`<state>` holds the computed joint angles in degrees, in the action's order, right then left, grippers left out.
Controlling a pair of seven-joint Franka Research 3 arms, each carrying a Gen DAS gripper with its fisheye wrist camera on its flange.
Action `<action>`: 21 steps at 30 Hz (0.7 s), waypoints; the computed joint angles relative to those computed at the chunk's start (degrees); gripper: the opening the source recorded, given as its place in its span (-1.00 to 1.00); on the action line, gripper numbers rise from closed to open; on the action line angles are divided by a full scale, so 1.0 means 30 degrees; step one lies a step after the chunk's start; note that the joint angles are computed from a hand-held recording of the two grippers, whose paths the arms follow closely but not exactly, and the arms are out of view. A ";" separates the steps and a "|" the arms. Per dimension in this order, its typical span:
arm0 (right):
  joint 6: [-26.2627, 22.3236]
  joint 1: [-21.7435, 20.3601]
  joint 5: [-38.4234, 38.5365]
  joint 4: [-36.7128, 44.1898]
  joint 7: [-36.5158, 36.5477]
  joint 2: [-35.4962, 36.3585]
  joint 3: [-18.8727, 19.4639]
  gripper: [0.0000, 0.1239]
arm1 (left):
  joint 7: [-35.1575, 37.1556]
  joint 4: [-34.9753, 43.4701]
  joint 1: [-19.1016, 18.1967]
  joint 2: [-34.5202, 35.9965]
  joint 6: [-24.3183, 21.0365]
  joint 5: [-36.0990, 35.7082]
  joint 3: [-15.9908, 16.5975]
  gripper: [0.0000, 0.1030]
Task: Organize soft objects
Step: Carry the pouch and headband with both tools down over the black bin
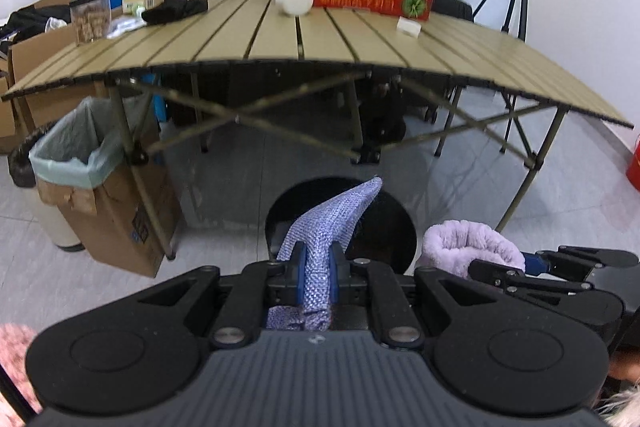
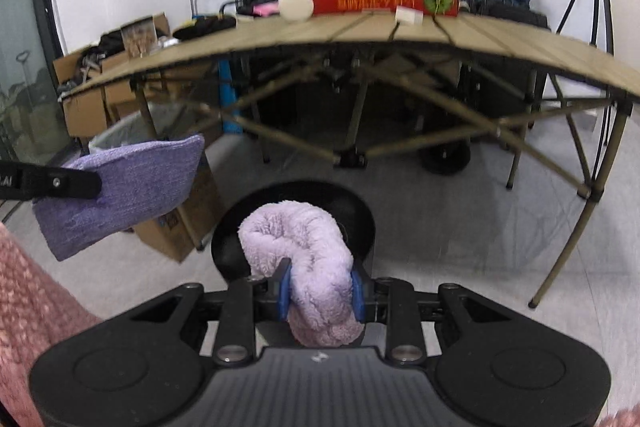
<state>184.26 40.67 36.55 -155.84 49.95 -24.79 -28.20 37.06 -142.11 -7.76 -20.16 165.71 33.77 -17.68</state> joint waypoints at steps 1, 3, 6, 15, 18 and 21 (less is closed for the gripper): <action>-0.0300 -0.0584 -0.0085 -0.0043 0.0215 0.0126 0.0523 -0.55 | 0.0094 -0.0069 -0.0114 0.0024 -0.0051 -0.0112 0.0063 -0.77; -0.0807 -0.1584 -0.0092 -0.0098 0.0488 0.0339 0.1453 -0.55 | 0.0205 -0.0156 -0.0252 0.0128 -0.0165 -0.0275 0.0122 -0.77; -0.1696 -0.3394 -0.0087 0.0012 0.0872 0.0670 0.3177 -0.55 | 0.0450 -0.0319 -0.0459 0.0270 -0.0227 -0.0543 0.0270 -0.77; -0.2883 -0.6090 0.0298 0.0774 0.1062 0.1703 0.5953 -0.55 | 0.1021 -0.0437 -0.0657 0.0901 -0.0082 -0.1484 0.0792 -0.77; -0.2950 -0.6069 0.0832 0.1280 0.0619 0.2305 0.6066 -0.55 | 0.1082 -0.0265 -0.0523 0.1225 -0.0205 -0.1630 0.0845 -0.77; -0.3143 -0.6015 0.1648 0.2045 -0.0098 0.3055 0.6043 -0.55 | 0.0977 -0.0045 -0.0336 0.1568 -0.0309 -0.1662 0.0911 -0.77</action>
